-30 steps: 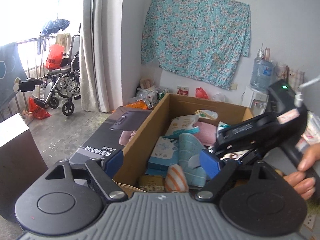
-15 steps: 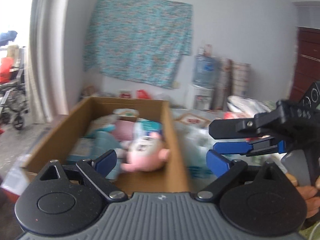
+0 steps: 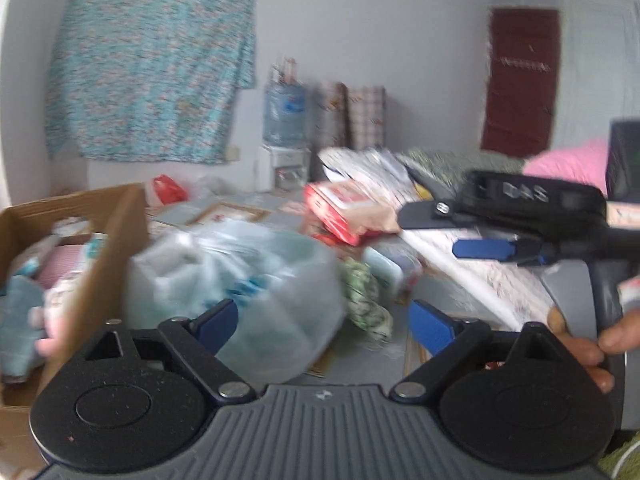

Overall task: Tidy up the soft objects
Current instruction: 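Move both tools from the box toward the yogurt cup and scrunchie on the table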

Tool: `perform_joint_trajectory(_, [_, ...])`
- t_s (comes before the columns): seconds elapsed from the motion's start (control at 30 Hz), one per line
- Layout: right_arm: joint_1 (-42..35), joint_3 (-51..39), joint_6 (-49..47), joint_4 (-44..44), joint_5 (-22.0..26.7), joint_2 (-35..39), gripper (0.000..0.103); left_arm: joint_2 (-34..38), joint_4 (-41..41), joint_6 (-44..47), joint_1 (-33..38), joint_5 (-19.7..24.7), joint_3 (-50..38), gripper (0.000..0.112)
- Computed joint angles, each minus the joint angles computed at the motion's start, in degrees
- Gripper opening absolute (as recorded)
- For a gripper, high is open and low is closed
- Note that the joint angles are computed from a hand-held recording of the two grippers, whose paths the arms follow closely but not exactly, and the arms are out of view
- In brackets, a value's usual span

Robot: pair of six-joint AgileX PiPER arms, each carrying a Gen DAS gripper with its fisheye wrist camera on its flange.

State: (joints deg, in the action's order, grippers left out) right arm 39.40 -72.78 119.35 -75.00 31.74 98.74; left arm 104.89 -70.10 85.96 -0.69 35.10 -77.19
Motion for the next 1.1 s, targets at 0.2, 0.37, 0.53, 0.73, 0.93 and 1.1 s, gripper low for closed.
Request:
perform_joint_trajectory(0.2, [-6.5, -3.1, -5.4, 4.0, -2.4, 7.0, 0.100, 8.9, 5.4, -3.4, -8.3, -8.0, -6.2, 0.067])
perform_joint_trajectory(0.37, [-12.4, -6.6, -16.4, 11.5, -6.4, 10.8, 0.101, 14.7, 11.3, -8.1, -12.0, -10.7, -11.5, 0.061])
perform_joint_trajectory(0.53, [-15.2, -10.5, -29.8, 22.8, -7.5, 13.4, 0.101, 18.0, 10.9, -5.3, -14.3, -14.8, -14.2, 0.058])
perform_joint_trajectory(0.73, [-16.3, -12.1, -36.8, 28.8, -9.6, 15.4, 0.101, 19.5, 8.6, -1.3, -15.1, -17.1, -14.7, 0.045])
perform_joint_trajectory(0.93, [-16.0, -12.1, -35.1, 28.1, -8.7, 15.6, 0.068, 19.1, 4.8, 0.8, -15.0, -19.3, -13.7, 0.013])
perform_joint_trajectory(1.1, [-17.2, -5.5, -23.8, 22.9, -14.2, 12.1, 0.067, 17.5, 6.1, -3.0, -13.0, -15.9, -13.1, 0.012])
